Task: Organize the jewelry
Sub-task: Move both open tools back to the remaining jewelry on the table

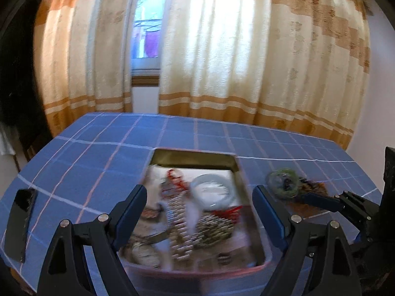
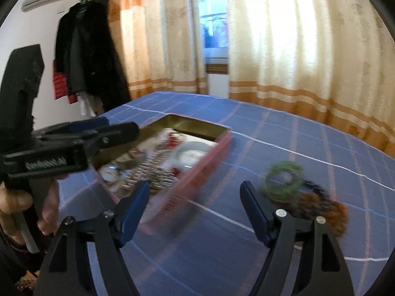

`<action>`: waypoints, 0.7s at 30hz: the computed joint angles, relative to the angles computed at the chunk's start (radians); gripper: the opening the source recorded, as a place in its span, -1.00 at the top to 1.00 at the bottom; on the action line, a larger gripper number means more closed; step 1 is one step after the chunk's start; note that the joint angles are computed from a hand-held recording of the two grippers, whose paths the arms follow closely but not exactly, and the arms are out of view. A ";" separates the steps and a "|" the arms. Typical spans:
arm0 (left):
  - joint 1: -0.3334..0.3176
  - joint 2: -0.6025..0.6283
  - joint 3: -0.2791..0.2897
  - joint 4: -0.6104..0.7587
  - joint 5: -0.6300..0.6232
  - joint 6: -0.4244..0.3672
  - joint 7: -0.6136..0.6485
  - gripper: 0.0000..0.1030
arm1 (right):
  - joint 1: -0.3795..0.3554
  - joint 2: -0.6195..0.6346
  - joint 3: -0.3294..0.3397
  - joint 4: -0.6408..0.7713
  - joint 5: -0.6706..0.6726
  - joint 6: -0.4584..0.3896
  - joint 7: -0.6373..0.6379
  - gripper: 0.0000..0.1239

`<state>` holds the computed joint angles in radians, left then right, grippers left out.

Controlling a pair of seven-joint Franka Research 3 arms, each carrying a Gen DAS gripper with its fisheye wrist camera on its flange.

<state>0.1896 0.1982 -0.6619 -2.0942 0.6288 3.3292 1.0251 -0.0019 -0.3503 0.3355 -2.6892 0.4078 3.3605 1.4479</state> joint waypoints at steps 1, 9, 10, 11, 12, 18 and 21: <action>-0.020 0.009 0.001 0.017 0.003 -0.010 0.008 -0.69 | -0.021 -0.028 0.002 -0.025 0.010 -0.004 0.003 -0.27; -0.276 0.121 0.088 0.180 -0.062 -0.111 0.152 -0.69 | -0.338 -0.182 0.124 -0.133 0.027 -0.077 0.134 -0.27; -0.268 0.153 0.049 0.212 -0.071 -0.141 0.185 -0.69 | -0.358 -0.191 0.120 -0.142 0.023 -0.075 0.152 -0.27; -0.290 0.181 0.046 0.246 -0.077 -0.169 0.209 -0.69 | -0.377 -0.199 0.122 -0.148 0.017 -0.077 0.168 -0.27; -0.307 0.206 0.042 0.279 -0.085 -0.200 0.235 -0.69 | -0.399 -0.210 0.130 -0.153 0.009 -0.083 0.184 -0.27; -0.447 0.338 0.095 0.471 -0.131 -0.375 0.334 -0.54 | -0.417 -0.232 0.098 -0.175 -0.049 -0.081 0.251 -0.27; -0.469 0.385 0.088 0.536 -0.188 -0.473 0.405 0.09 | -0.400 -0.231 0.072 -0.179 -0.076 -0.079 0.267 -0.27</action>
<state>-0.2790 0.5835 -0.5740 -1.5580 0.4405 2.8567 1.4302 -0.4022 -0.5814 0.4079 -2.8685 0.3321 3.2818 1.7148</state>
